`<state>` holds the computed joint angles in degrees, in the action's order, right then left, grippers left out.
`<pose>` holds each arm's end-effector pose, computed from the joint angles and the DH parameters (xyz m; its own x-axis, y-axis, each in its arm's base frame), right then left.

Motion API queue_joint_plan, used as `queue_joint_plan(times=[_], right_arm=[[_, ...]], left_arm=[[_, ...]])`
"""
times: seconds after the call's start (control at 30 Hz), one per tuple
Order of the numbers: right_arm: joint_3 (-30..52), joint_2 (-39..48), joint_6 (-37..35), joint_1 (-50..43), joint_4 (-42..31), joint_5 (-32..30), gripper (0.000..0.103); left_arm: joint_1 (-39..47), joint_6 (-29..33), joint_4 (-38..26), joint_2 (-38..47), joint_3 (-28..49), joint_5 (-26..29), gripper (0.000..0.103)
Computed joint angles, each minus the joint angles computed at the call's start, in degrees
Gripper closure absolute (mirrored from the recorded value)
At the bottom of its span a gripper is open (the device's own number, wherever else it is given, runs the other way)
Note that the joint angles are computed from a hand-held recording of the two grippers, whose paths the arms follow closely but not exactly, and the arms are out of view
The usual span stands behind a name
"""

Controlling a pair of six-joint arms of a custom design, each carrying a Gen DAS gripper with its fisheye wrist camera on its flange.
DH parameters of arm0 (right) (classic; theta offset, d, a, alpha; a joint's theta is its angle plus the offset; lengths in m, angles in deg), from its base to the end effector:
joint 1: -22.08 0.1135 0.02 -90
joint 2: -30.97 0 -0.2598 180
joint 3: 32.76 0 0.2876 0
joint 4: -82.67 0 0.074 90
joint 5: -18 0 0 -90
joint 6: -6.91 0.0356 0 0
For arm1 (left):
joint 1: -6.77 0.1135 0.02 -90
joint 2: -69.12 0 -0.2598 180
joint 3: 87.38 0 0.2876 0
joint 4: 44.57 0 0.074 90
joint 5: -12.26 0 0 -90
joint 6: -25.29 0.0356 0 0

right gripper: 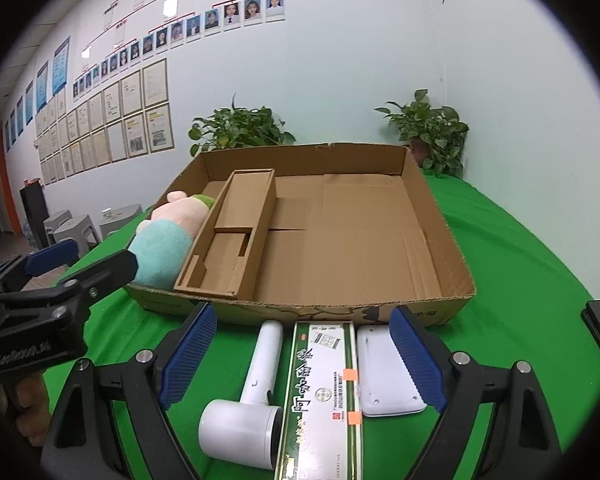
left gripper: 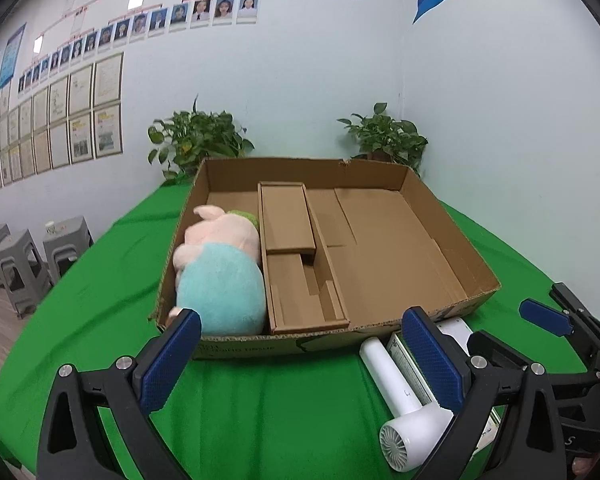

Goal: Organize objects
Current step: 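Withdraw the right gripper toward the white hair dryer, then close the right gripper around the white hair dryer head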

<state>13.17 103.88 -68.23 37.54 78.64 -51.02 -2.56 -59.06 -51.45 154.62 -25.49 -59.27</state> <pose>0.2847 0.0655 0.1761 -0.4679 0.1190 -0.8757 0.1726 0.9841 0.0415 0.3495 -0.0688 0.2026 -0.4566 0.1696 -0.8734 0.4704 0.8793 -0.0751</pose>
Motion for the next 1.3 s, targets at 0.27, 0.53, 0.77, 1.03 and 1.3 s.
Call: queue_joint_plan(times=[0.27, 0.53, 0.77, 1.03, 1.3], right_arm=[[-2.17, 0.05, -3.41, -0.04, -2.07, -9.87, 0.015], [0.74, 8.43, 0.0, 5.11, -3.87, -8.7, 0.015], [2.76, 12.65, 1.46, 7.11, -5.3, -3.78, 0.034], [2.7, 12.12, 2.62, 9.12, -6.54, -2.18, 0.045], [1.82, 9.54, 5.57, 11.32, -8.2, -5.97, 0.045]], left_arm=[[2.49, 0.79, -12.24, 10.92, 10.21, 11.36, 0.003], [0.28, 4.68, -23.2, 22.58, 20.18, 17.33, 0.003], [0.16, 5.22, -28.4, 27.27, 23.86, 20.87, 0.004], [1.73, 5.93, -32.37, 29.98, 25.84, 23.93, 0.008], [1.58, 9.63, -39.97, 35.53, 30.46, 27.21, 0.025]])
